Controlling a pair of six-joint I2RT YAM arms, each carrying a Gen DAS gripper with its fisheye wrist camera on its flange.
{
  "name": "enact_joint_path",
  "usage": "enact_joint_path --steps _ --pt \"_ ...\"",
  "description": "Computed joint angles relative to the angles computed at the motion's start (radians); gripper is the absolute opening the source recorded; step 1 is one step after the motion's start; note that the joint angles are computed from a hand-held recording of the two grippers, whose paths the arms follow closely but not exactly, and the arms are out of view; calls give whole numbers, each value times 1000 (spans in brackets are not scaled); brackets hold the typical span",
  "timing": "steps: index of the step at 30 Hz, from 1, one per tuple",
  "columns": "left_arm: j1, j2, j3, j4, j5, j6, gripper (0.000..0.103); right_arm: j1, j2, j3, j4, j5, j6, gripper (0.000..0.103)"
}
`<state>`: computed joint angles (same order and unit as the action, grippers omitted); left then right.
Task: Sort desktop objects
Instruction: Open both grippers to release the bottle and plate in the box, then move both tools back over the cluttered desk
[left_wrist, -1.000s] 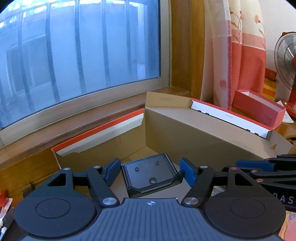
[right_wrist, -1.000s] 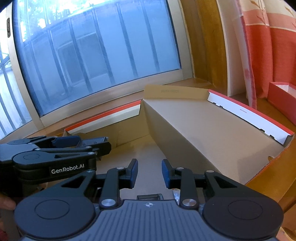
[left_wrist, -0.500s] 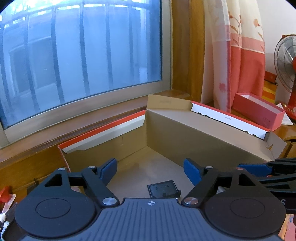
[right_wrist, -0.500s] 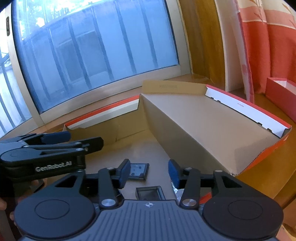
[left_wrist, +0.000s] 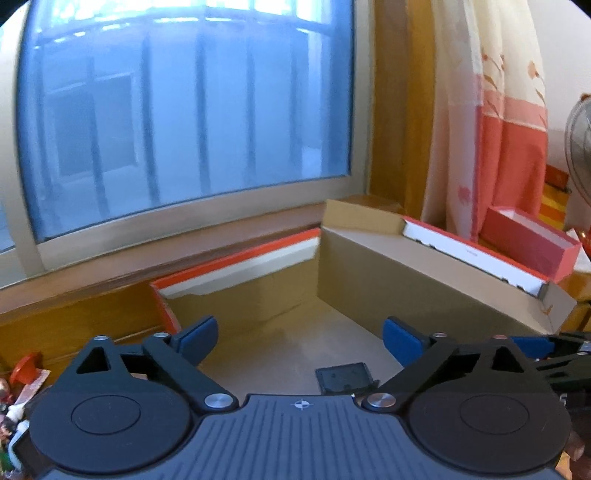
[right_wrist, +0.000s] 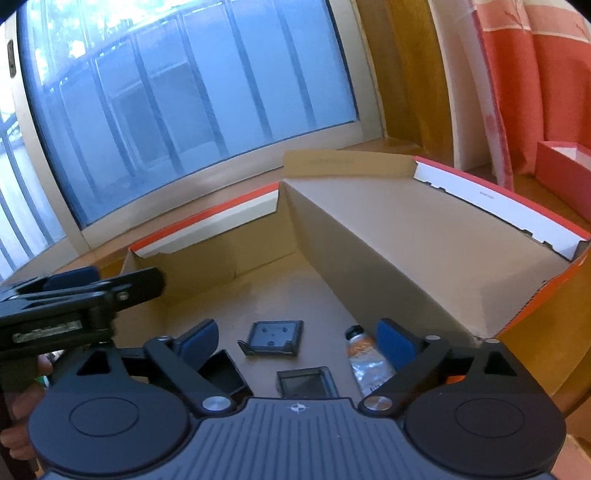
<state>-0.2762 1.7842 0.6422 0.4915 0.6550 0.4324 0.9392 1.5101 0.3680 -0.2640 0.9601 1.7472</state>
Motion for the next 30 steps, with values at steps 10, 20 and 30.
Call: enact_joint_path --steps 10,20,30 --pt "250 -31 -3 14 45 26 103 10 -15 -26 130 101 59 101" --pt "555 177 247 -161 29 166 103 58 117 235 152 190 -235 101" --pt "796 553 874 -578 28 354 103 27 607 924 133 -5 -580 99"
